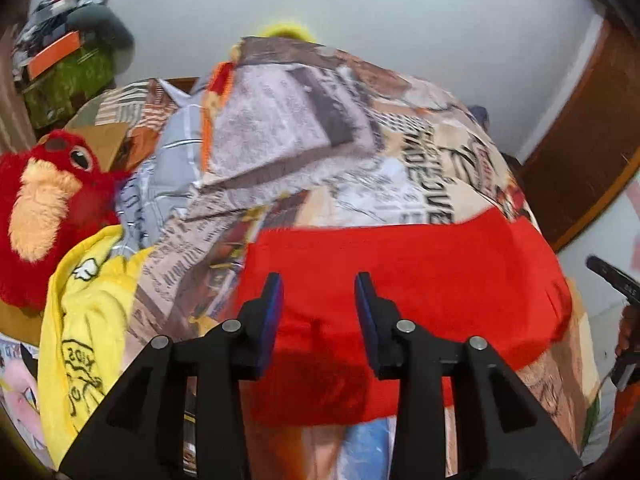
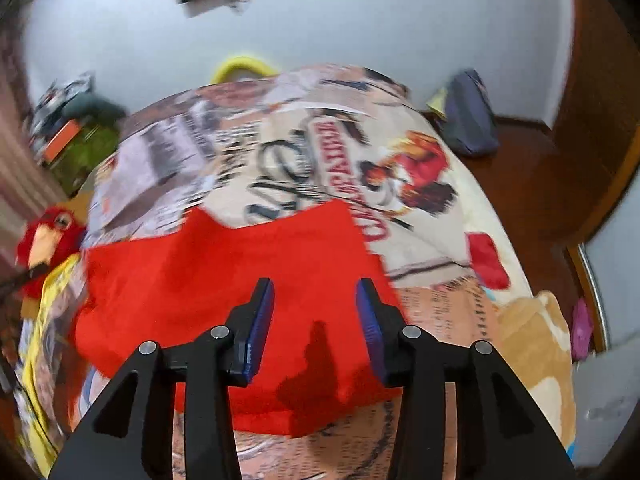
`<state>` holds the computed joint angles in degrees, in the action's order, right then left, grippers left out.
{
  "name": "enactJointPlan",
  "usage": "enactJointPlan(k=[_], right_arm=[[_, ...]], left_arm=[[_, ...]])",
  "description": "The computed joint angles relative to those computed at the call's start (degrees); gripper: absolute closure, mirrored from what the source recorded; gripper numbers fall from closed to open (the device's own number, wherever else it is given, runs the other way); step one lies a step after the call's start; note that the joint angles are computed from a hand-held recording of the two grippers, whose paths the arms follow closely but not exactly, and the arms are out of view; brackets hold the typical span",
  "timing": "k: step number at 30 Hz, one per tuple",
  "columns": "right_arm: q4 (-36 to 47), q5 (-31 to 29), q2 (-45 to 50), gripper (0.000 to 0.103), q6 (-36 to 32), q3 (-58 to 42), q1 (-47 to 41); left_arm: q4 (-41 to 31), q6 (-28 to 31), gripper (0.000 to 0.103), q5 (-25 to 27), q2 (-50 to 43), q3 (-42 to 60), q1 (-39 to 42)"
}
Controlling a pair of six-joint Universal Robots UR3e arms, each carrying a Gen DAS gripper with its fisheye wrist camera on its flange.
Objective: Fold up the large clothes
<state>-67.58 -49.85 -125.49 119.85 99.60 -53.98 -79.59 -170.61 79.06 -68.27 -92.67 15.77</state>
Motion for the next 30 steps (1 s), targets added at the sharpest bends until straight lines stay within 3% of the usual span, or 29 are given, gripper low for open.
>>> enactJointPlan(k=[3,8,13,15,17,21,25,28,30], right_arm=[[0.1,1.2,-1.7,0.054,0.5,1.0,4.0],[-7.3,0.5,-3.6,0.044,5.3,6.8,12.9],[-17.2,-7.2,-4.1,0.044,7.1,16.0,19.9],[-14.0,-7.1,-7.2,0.043,1.6,19.0,14.6],[-8.7,-6.4,-10.0,0.043,-4.7,19.6,7.9],[-1.7,-7.5,-11.4,0.041,-14.8,19.6,-4.6],[-9.4,-11.5,-10.8,0.039,-11.8,22.9,-9.0],[-8.9,-12.5,-6.5,0.035,-10.4,22.2,-12.6],[-8.8,-12.6,-5.8,0.033,-10.3,21.9,-13.5]], left_arm=[[0.6,-0.8,0.064,1.7,-0.5,-1.8,-4.6],[3.4,-2.3,0.061,3.1,-3.2,-7.3,-13.5],[13.7,-6.4,0.048,11.1,-6.3,-14.6,-23.4],[16.8,-7.0,0.04,11.3,-4.6,-17.8,-23.1],[17.8,-7.0,0.025,11.1,-3.1,-19.6,-21.7],[15.4,-5.4,0.021,8.1,1.6,-22.3,-15.0],[11.9,-5.9,0.021,4.2,8.9,-25.6,-8.1],[8.9,-5.6,0.019,3.0,13.6,-27.3,-3.2],[9.1,-8.3,0.019,9.9,13.0,-26.9,-5.0]])
